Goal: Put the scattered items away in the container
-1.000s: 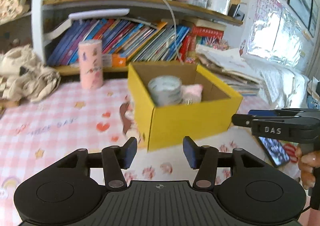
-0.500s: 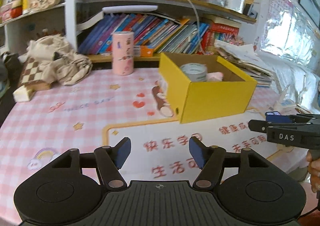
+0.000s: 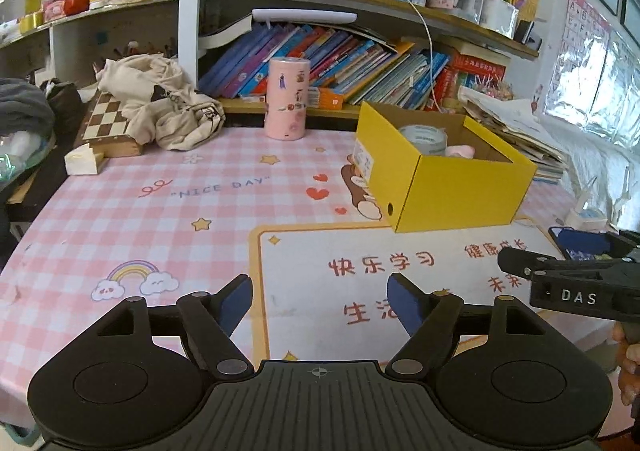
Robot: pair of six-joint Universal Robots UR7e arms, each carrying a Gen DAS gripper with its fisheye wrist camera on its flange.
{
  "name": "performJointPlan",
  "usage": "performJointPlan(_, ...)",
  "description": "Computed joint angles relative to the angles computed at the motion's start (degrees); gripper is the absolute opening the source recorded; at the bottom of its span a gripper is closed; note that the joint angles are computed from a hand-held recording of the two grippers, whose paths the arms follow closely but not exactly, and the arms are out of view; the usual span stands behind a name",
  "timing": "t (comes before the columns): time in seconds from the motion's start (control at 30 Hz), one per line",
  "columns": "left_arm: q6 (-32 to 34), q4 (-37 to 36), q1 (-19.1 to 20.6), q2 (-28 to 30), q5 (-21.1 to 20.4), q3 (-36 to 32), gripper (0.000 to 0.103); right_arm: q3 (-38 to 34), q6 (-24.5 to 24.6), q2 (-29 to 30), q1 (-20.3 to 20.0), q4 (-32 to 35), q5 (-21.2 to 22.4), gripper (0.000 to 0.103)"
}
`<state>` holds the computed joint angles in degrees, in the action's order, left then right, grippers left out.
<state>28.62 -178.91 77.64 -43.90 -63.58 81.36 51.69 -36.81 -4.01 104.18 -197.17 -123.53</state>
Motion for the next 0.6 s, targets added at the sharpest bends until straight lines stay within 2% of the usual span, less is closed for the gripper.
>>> performJointPlan(0.3,1.3,-3.0,0.2,-0.2,1.5,0.6,0.091,-0.9,-0.5,0.9,0.6,0.7,-0.9,0.099)
performJointPlan(0.6,0.5,-2.1,0.8,-0.5,1.3,0.2,0.093,-1.9,-1.0,1.5,1.1,2.1,-1.5,0.103)
